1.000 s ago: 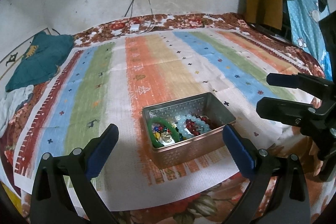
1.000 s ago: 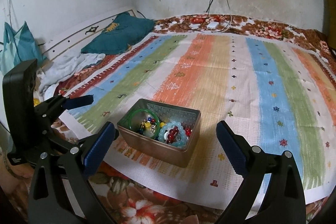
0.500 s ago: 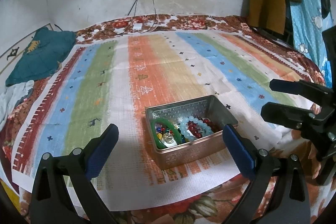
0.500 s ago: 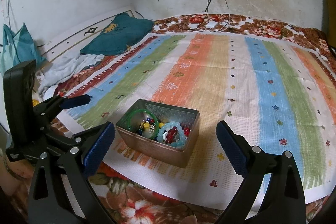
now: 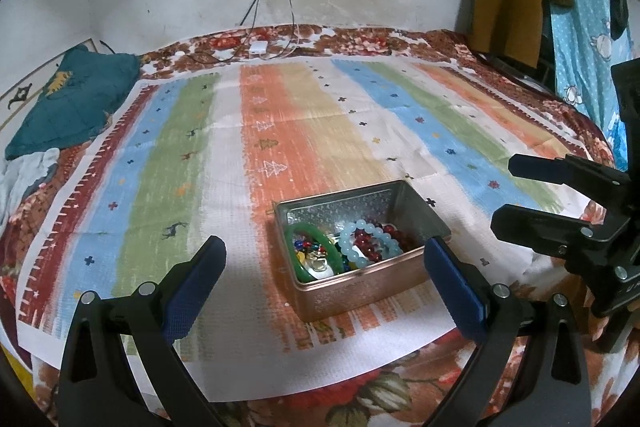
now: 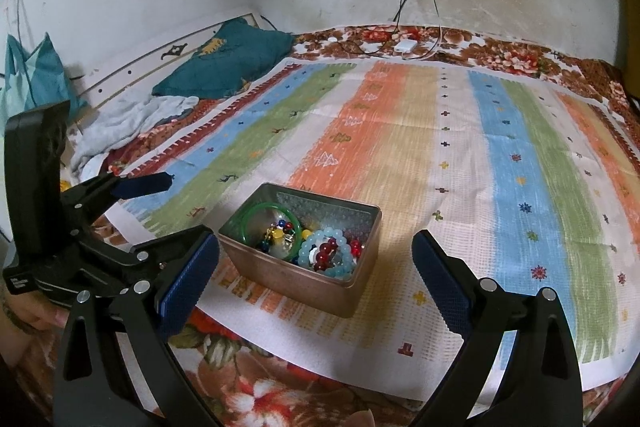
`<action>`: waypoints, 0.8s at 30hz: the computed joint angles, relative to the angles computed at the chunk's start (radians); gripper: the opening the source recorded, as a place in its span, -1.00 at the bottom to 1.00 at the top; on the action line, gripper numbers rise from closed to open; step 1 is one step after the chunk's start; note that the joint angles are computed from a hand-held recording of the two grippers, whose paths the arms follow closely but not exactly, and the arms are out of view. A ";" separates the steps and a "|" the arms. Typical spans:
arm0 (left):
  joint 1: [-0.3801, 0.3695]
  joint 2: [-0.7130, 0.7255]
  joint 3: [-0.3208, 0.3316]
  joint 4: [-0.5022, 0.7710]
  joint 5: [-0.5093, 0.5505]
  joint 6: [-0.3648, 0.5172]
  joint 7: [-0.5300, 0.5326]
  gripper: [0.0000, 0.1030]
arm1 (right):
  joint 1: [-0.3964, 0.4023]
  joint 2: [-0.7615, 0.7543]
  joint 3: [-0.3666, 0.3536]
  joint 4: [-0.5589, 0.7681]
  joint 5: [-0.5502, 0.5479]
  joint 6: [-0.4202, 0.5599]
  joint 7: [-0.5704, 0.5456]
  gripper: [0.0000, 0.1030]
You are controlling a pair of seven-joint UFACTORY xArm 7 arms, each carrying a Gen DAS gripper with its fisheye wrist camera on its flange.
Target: Organize jewelry
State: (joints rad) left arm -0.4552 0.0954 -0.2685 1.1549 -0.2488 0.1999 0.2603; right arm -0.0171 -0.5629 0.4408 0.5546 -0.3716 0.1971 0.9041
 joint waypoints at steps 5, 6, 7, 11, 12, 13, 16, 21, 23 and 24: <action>-0.003 0.002 0.004 0.003 0.016 0.004 -0.016 0.89 | 0.001 0.001 -0.001 0.001 -0.003 0.000 -0.002 0.90; -0.003 0.002 0.004 0.004 0.015 0.003 -0.015 0.89 | 0.003 0.001 -0.002 0.001 -0.003 0.002 -0.003 0.90; -0.001 0.002 0.002 0.004 0.011 0.004 -0.012 0.89 | 0.003 0.001 -0.002 0.001 -0.002 0.003 -0.002 0.90; -0.001 0.002 0.003 0.004 0.012 0.006 -0.012 0.89 | 0.003 0.000 -0.001 0.002 -0.003 0.004 -0.001 0.90; -0.001 0.002 0.003 0.005 0.013 0.008 -0.013 0.89 | 0.002 0.001 -0.001 0.002 -0.004 0.003 0.001 0.90; -0.001 0.002 0.003 0.004 0.012 0.008 -0.012 0.89 | 0.001 0.001 0.000 0.002 -0.004 0.003 0.001 0.90; 0.000 0.002 0.002 0.003 0.010 0.006 -0.011 0.89 | 0.002 0.001 -0.001 0.002 -0.004 0.003 0.001 0.90; -0.003 0.000 0.005 -0.002 0.019 0.003 -0.023 0.89 | 0.003 0.002 -0.002 0.003 -0.005 0.005 0.001 0.90; -0.008 -0.004 0.010 -0.013 0.040 -0.015 -0.043 0.89 | 0.003 0.002 -0.002 0.003 -0.005 0.005 0.000 0.90; -0.006 -0.006 0.007 -0.016 0.036 -0.018 -0.040 0.89 | 0.003 0.002 -0.002 0.003 -0.006 0.006 0.000 0.90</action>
